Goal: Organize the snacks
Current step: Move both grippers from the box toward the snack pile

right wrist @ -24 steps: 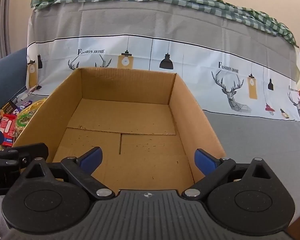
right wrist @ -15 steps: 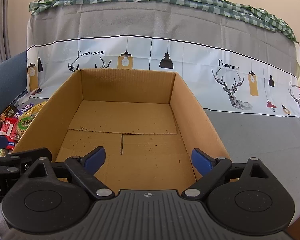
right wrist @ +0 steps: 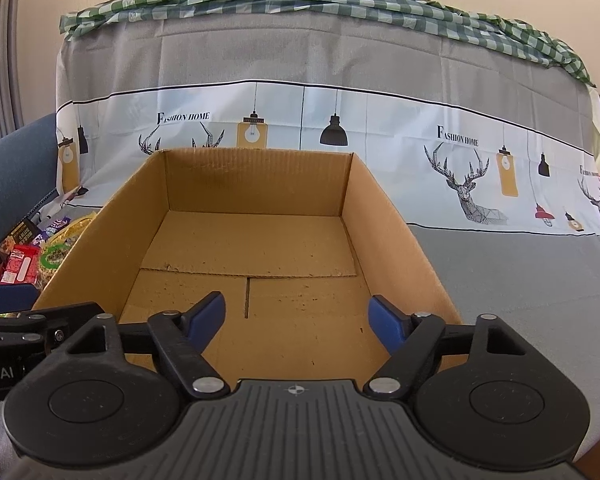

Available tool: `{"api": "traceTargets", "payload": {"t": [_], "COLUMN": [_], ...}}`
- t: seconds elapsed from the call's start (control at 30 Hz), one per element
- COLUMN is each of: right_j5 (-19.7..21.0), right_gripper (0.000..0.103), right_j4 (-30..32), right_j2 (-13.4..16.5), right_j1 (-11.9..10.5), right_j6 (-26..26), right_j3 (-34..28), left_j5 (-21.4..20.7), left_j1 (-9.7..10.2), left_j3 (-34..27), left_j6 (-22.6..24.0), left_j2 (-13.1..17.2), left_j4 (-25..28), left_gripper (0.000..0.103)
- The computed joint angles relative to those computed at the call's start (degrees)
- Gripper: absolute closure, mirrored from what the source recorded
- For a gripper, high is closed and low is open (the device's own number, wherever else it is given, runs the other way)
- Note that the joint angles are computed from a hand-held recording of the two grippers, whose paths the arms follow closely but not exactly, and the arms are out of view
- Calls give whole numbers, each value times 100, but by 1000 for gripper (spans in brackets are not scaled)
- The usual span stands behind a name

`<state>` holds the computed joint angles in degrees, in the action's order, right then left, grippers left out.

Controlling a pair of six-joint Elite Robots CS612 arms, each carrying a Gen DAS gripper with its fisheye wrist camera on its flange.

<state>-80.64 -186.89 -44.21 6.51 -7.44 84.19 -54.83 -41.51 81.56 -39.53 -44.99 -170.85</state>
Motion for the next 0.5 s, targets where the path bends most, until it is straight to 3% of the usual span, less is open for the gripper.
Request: {"api": "traceTargets", "payload": {"t": [0.23, 0.37, 0.5], "right_j5": [283, 322, 386], "right_gripper": [36, 39, 44], "right_j4": [-301, -246, -221], "right_j2": [22, 6, -6], "right_j1": [-14, 20, 59], "right_j6": [108, 63, 111], "right_j3": [30, 35, 18], "left_j5": [-2, -130, -325], "left_j1": [29, 61, 102], "left_j3": [74, 167, 228], "left_j6": [-140, -147, -73], "left_j2": [-68, -137, -225], "left_j4": [37, -88, -100], "left_gripper": [55, 70, 77]}}
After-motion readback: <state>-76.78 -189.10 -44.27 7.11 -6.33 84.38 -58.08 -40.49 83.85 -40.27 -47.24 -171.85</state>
